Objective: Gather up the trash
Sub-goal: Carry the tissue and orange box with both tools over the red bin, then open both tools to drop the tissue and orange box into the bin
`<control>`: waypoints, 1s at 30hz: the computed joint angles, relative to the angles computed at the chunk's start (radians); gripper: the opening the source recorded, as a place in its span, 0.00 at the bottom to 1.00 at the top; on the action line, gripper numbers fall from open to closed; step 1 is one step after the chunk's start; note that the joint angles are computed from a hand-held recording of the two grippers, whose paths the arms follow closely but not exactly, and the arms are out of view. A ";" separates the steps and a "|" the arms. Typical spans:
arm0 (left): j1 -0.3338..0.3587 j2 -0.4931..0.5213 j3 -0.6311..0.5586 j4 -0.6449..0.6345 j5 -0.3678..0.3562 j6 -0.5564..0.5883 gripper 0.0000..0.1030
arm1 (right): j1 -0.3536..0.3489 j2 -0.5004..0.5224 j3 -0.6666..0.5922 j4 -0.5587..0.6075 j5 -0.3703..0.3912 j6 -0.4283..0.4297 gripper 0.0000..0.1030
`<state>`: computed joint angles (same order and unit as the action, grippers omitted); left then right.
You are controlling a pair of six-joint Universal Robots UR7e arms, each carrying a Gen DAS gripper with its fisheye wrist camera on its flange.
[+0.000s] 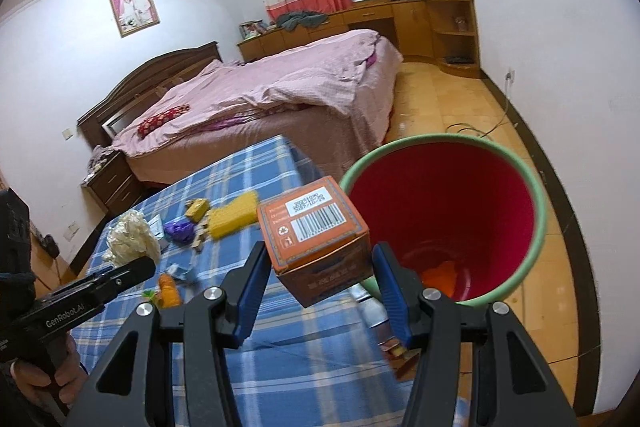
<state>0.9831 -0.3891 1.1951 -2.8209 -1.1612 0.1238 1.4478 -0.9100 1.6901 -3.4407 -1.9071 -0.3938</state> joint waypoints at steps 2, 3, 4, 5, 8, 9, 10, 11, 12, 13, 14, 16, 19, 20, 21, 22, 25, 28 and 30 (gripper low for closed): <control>-0.008 0.024 -0.033 0.014 -0.001 0.008 0.28 | -0.006 -0.005 -0.001 -0.004 -0.009 0.001 0.54; -0.010 0.034 -0.048 0.022 -0.001 0.011 0.28 | -0.011 -0.009 -0.003 -0.006 -0.014 0.001 0.54; -0.014 0.047 -0.068 0.034 -0.002 0.016 0.28 | -0.015 -0.011 -0.006 -0.004 -0.016 0.001 0.54; -0.017 0.060 -0.089 0.047 -0.003 0.021 0.28 | -0.019 -0.014 -0.009 -0.003 -0.019 0.001 0.54; -0.026 0.103 -0.154 0.085 -0.006 0.041 0.28 | -0.033 -0.020 -0.018 0.001 -0.030 0.002 0.54; -0.030 0.121 -0.182 0.102 -0.007 0.047 0.28 | -0.038 -0.021 -0.024 0.003 -0.034 0.003 0.54; -0.032 0.144 -0.217 0.123 -0.009 0.055 0.28 | -0.043 -0.023 -0.026 0.005 -0.035 0.003 0.54; -0.034 0.158 -0.237 0.135 -0.010 0.060 0.28 | -0.048 -0.023 -0.033 0.010 -0.037 0.004 0.54; -0.037 0.176 -0.264 0.153 -0.011 0.066 0.28 | -0.054 -0.023 -0.039 0.014 -0.039 0.005 0.54; -0.039 0.199 -0.298 0.174 -0.012 0.073 0.28 | -0.059 -0.022 -0.048 0.021 -0.042 0.006 0.54; -0.043 0.217 -0.325 0.189 -0.012 0.078 0.28 | -0.066 -0.021 -0.057 0.028 -0.046 0.009 0.54; -0.047 0.264 -0.396 0.232 -0.013 0.091 0.28 | -0.078 -0.019 -0.075 0.048 -0.050 0.013 0.54; -0.050 0.339 -0.520 0.315 -0.016 0.102 0.28 | -0.098 -0.012 -0.105 0.080 -0.055 0.021 0.54; -0.050 0.362 -0.558 0.340 -0.018 0.104 0.28 | -0.104 -0.009 -0.117 0.091 -0.057 0.024 0.54; -0.051 0.385 -0.595 0.364 -0.018 0.107 0.28 | -0.110 -0.007 -0.127 0.103 -0.058 0.028 0.54; -0.052 0.417 -0.648 0.395 -0.016 0.113 0.28 | -0.117 -0.002 -0.142 0.120 -0.060 0.034 0.54; -0.055 0.491 -0.771 0.461 0.000 0.130 0.28 | -0.133 0.009 -0.173 0.151 -0.064 0.044 0.54; -0.054 0.565 -0.904 0.538 0.008 0.131 0.28 | -0.144 0.021 -0.200 0.176 -0.071 0.047 0.54; -0.053 0.625 -1.018 0.604 0.014 0.132 0.28 | -0.150 0.024 -0.210 0.188 -0.068 0.046 0.54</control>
